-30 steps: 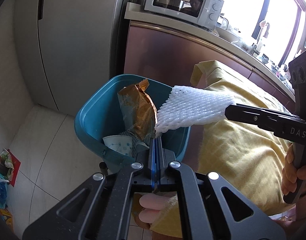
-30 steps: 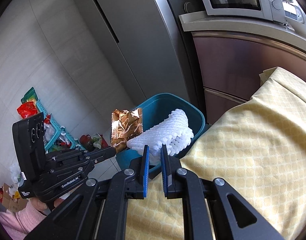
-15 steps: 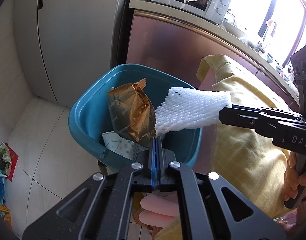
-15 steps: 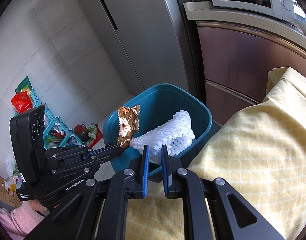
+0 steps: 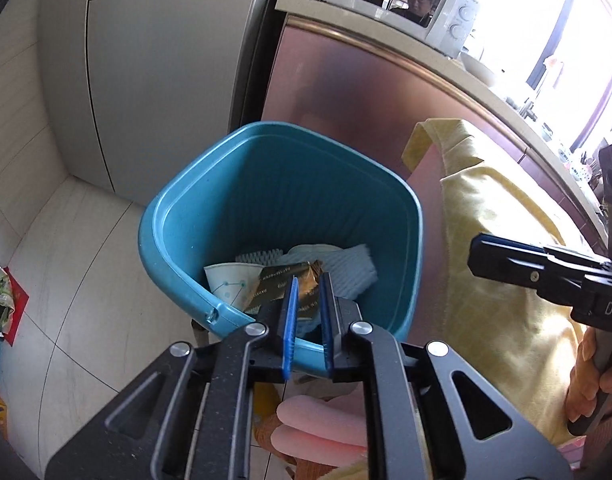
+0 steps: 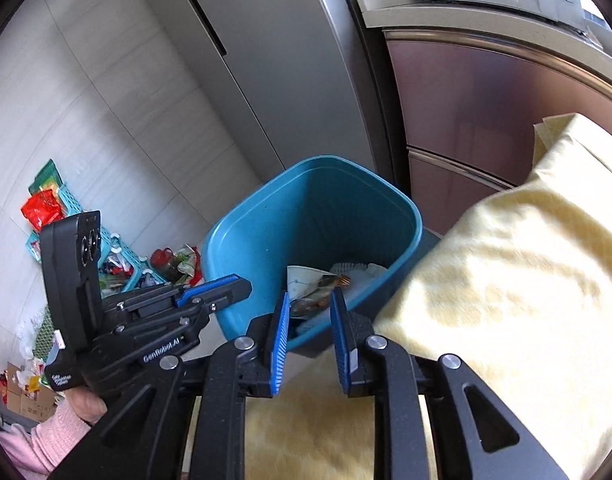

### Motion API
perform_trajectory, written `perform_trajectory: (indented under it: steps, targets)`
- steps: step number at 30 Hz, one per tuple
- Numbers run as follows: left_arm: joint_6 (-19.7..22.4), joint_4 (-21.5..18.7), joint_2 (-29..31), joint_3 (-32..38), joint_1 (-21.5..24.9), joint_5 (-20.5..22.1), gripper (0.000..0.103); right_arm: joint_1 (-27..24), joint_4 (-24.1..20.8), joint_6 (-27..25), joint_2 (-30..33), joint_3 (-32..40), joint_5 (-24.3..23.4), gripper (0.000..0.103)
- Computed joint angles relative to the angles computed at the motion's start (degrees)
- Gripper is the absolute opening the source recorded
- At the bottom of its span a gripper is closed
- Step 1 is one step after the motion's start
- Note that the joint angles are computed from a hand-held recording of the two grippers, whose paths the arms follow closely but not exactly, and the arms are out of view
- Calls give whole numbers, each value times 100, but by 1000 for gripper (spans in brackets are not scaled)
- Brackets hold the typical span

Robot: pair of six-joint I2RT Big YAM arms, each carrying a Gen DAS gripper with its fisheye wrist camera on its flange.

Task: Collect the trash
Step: 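Move both open grippers back over the table toward the remaining wrappers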

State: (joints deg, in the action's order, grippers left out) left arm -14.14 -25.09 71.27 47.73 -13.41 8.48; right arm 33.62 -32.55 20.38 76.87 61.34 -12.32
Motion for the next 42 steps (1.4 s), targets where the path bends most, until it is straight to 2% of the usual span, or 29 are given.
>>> perform_trajectory:
  steps: [4, 8, 11, 14, 20, 25, 27, 29, 35, 37, 39, 42]
  targets:
    - [74, 105, -328, -78, -159, -47, 19, -80, 169, 56, -476, -356, -45, 20]
    - [169, 194, -671, -85, -509, -63, 29, -183, 354, 77, -1148, -789, -32, 21]
    - [245, 233, -797, -18, -921, -122, 37, -358, 398, 104, -1826, -1177, 114, 29]
    - [249, 278, -768, 87, -1315, 21, 40, -596, 262, 218, -2513, -1539, 294, 31]
    - [291, 298, -310, 502, -2188, 383, 45, -1206, -389, 413, -3764, -2102, 705, 31]
    - [282, 223, 198, 953, -2784, 546, 47, -2139, -1110, 436, -4800, -2450, 635, 32]
    - [252, 232, 279, 987, -3017, 542, 47, -2800, -1401, 268, -5087, -2528, 370, 33]
    - [265, 193, 471, 1143, -3211, 507, 48, -3526, -1646, 67, -5285, -2608, 81, 35]
    - [240, -34, 1125, 1752, -3439, 664, 49, -5211, -1987, -401, -5386, -2827, -706, 40]
    - [196, -156, 1311, 1949, -3469, 663, 51, -5549, -1998, -522, -5333, -2879, -882, 43]
    - [209, -272, 1471, 2119, -3485, 706, 51, -5671, -2050, -549, -5341, -2915, -934, 48]
    - [204, -423, 1631, 2305, -3503, 709, 51, -5744, -1980, -507, -5127, -2943, -1017, 48]
